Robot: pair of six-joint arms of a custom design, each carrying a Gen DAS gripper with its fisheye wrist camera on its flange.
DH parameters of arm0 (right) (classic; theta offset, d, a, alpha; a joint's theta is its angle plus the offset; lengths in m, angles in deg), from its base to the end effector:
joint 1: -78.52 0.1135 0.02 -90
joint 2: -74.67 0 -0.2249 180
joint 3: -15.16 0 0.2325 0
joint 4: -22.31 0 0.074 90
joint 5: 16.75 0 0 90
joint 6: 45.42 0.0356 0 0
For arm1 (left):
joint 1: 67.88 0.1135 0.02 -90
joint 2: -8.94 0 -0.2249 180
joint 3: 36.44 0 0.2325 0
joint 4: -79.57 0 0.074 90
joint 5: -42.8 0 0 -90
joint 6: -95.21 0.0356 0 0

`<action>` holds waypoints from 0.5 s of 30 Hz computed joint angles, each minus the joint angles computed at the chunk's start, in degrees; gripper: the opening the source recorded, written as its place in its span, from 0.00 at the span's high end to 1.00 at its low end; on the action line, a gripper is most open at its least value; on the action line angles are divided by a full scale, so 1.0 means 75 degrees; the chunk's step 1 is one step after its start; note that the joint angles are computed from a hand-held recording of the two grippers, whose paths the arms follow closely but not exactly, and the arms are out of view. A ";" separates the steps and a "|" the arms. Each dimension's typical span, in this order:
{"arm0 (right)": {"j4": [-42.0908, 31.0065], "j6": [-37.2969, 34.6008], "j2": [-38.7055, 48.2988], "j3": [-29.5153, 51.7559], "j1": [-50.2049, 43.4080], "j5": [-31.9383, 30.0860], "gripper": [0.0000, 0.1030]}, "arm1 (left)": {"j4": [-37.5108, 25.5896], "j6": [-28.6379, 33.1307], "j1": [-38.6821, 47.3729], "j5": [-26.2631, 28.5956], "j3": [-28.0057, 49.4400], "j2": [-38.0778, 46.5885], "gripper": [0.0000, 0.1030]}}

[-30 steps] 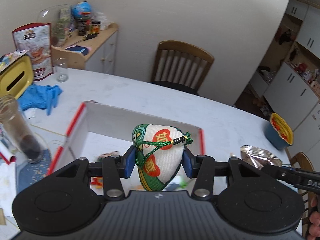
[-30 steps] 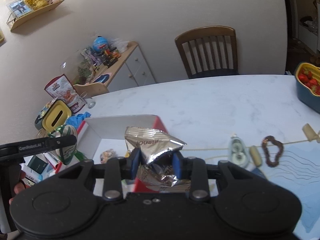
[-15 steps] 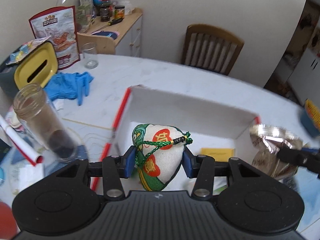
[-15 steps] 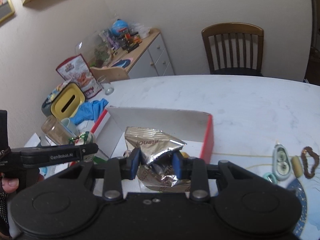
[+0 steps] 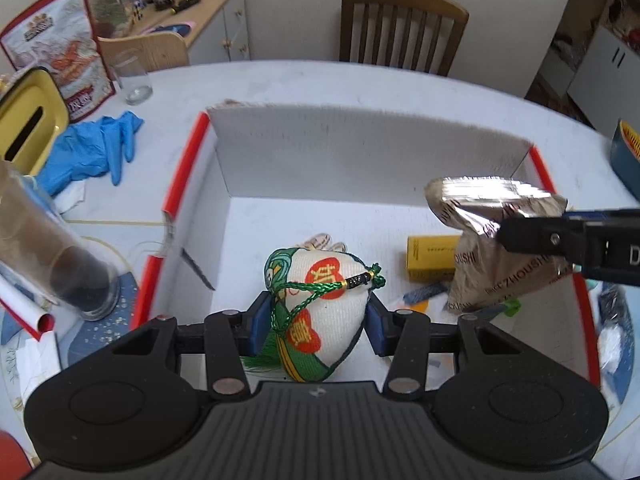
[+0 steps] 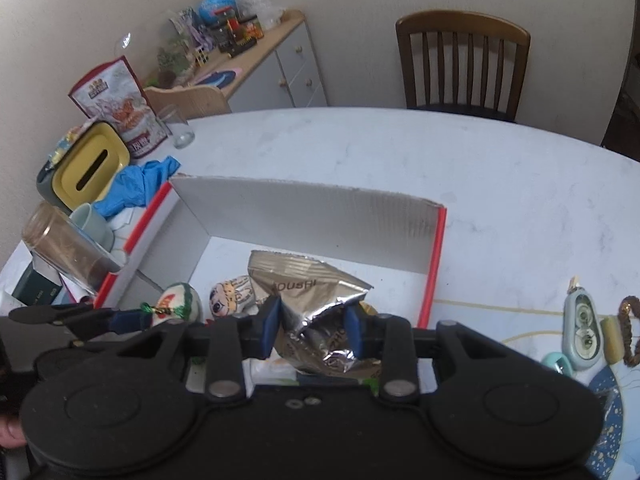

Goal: Organize objects
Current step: 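Carry sachet with left gripper while right gripper carries foil bag over the box, then open left gripper releasing sachet while right gripper releases foil bag into box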

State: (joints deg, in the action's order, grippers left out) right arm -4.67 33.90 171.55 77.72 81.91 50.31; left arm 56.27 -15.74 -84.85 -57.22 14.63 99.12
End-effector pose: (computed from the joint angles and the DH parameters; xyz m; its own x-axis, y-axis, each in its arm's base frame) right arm 0.2889 0.0310 0.1120 -0.8157 -0.2193 -0.5353 -0.3994 0.8829 0.2470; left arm 0.2425 -0.0675 0.0951 -0.8669 -0.1036 -0.4877 -0.1067 0.9941 -0.0216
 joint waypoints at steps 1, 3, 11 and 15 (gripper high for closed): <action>0.0011 -0.0015 0.0107 0.0052 0.0050 0.0046 0.68 | 0.0066 0.0043 0.0006 0.0032 0.0069 0.0201 0.54; 0.0054 -0.0002 0.0309 0.0147 0.0144 0.0146 0.68 | 0.0159 0.0099 0.0035 0.0147 0.0190 0.0535 0.54; 0.0028 0.0321 0.0988 0.0706 0.0376 0.0441 0.67 | 0.0258 0.0377 0.0106 0.0331 0.0679 0.1504 0.54; -0.0007 0.0532 0.1138 0.0875 0.0462 0.0676 0.65 | 0.0190 0.0466 0.0107 0.0378 0.0900 0.1744 0.53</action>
